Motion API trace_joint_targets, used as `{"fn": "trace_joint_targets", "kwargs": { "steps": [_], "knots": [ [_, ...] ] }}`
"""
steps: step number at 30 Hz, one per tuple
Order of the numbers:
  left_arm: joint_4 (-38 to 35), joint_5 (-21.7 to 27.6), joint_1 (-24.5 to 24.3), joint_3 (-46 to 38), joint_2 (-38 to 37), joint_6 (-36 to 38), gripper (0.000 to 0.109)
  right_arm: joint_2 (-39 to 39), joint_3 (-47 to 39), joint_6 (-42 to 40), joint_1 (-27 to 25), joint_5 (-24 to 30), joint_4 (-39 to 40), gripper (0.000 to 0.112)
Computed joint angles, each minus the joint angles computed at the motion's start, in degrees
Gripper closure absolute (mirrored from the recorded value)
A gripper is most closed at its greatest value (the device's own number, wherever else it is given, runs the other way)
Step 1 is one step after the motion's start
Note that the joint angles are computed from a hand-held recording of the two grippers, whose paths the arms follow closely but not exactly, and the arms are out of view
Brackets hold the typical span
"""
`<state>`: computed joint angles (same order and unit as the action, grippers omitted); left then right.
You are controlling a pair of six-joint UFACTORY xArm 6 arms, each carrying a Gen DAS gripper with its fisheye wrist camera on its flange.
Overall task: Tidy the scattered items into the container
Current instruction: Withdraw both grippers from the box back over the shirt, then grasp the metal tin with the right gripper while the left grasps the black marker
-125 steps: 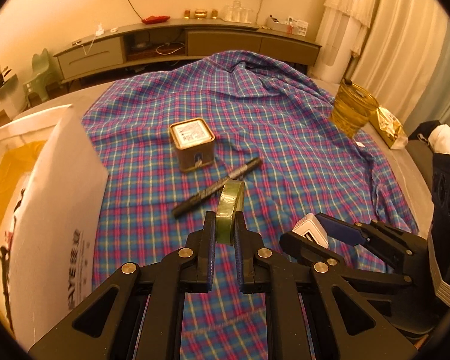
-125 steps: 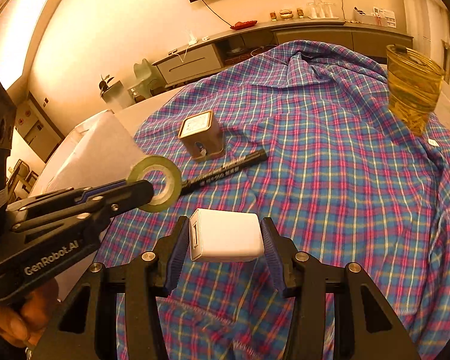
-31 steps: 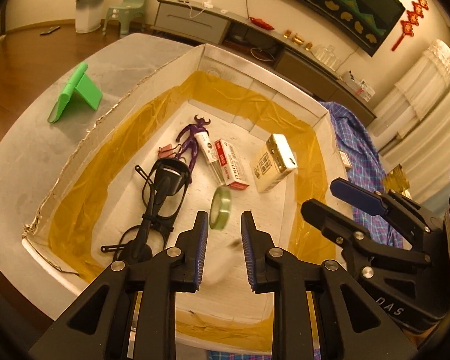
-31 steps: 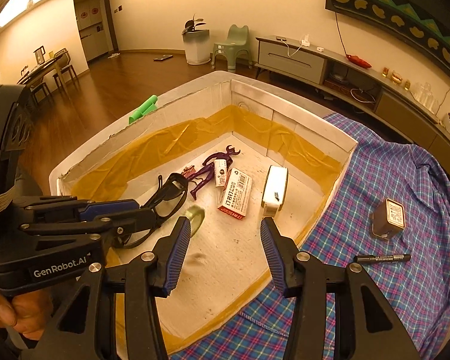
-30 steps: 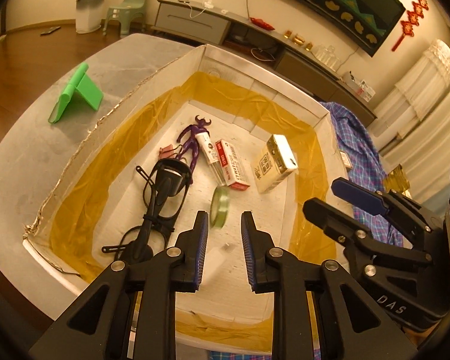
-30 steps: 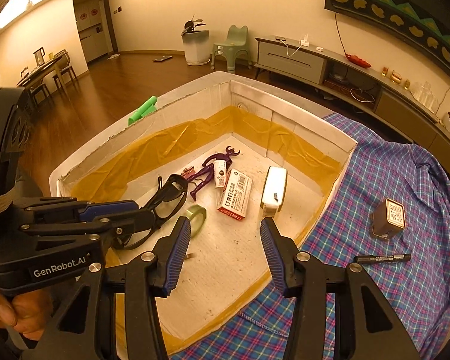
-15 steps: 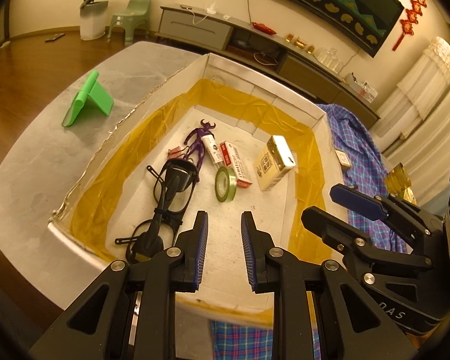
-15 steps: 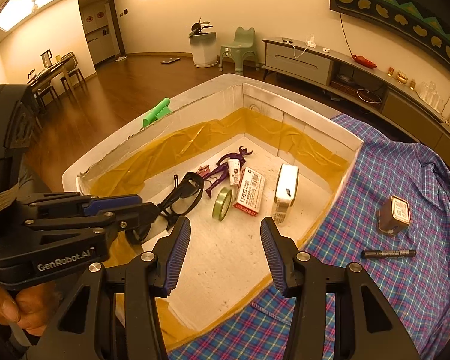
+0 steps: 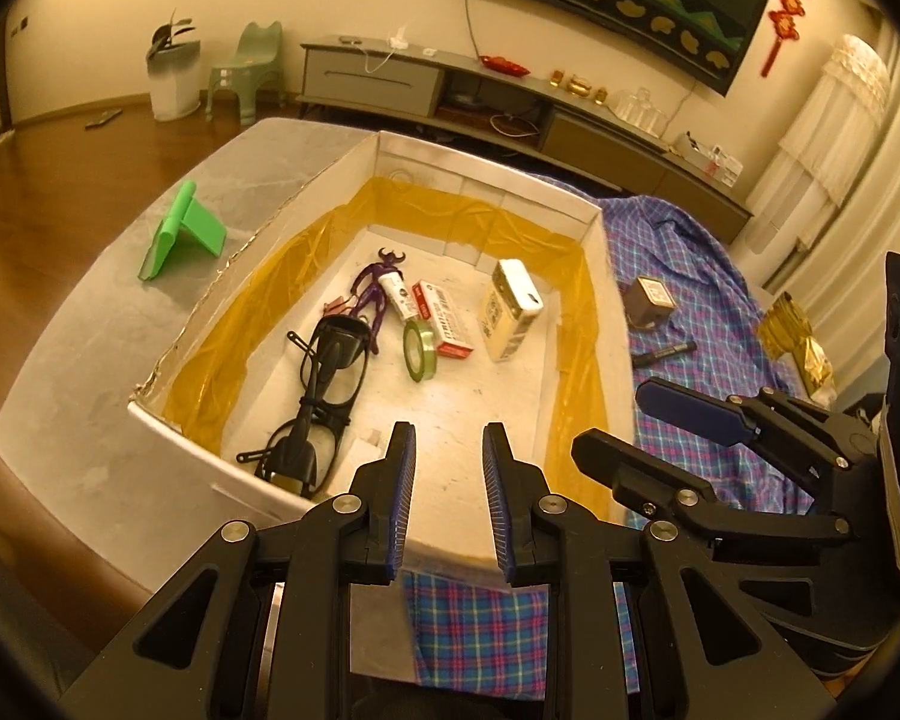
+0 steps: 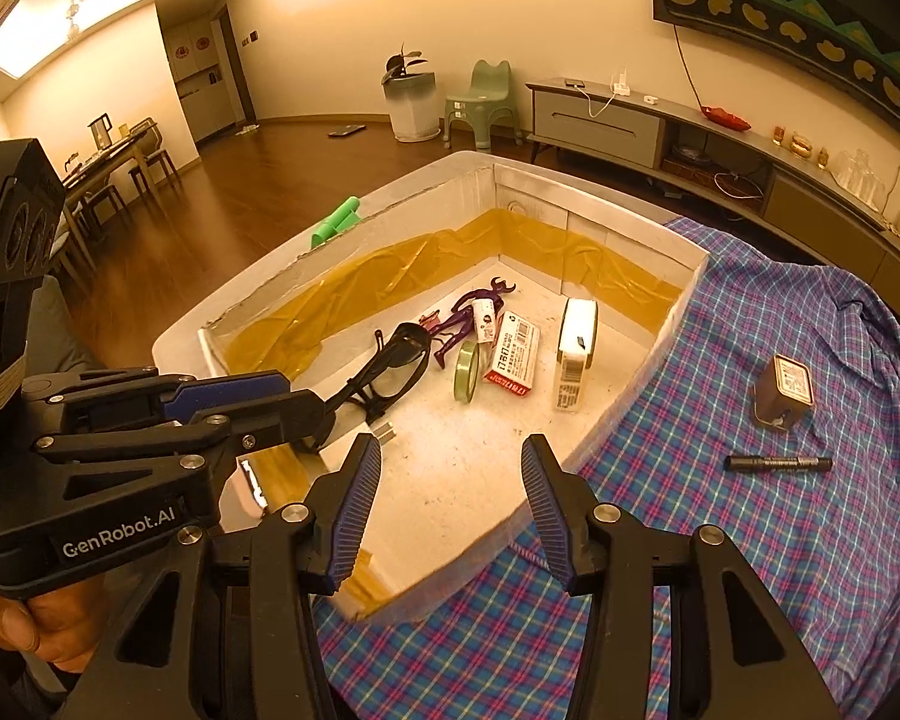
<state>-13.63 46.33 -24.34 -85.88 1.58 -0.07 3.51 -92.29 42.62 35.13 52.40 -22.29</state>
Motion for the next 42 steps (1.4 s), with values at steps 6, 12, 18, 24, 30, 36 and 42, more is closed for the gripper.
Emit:
{"fn": "trace_joint_targets", "kwargs": {
  "steps": [6, 12, 18, 24, 30, 36, 42],
  "knots": [
    [1.45, -0.23, -1.53, 2.52, -2.71, -0.75, 0.084, -5.09, 6.39, 4.04, 0.61, -3.28, -0.77, 0.062],
    [3.18, -0.80, -4.02, 4.36, -4.99, -0.75, 0.083, -11.38, 14.24, 9.37, 0.56, -6.36, -1.58, 0.062],
    [4.14, -0.38, -6.91, 4.56, -5.60, -1.16, 0.080, -17.64, 21.03, 13.39, -0.03, -7.45, -3.11, 0.062],
    [4.95, -0.08, -9.84, 3.79, -4.93, -1.74, 0.077, -23.72, 26.86, 16.88, -1.16, -6.93, -5.04, 0.062],
    [5.12, 0.84, -12.93, 1.13, -2.30, -2.09, 0.075, -29.12, 31.83, 18.57, -3.85, -6.03, -6.07, 0.062],
    [5.07, 2.21, -15.67, -4.36, 2.68, -2.20, 0.073, -32.76, 35.42, 17.66, -8.66, -5.68, -5.24, 0.062],
    [4.71, 4.20, -17.32, -11.63, 9.37, -2.46, 0.071, -31.32, 34.83, 12.01, -14.45, -6.14, -2.69, 0.062]
  ]
}}
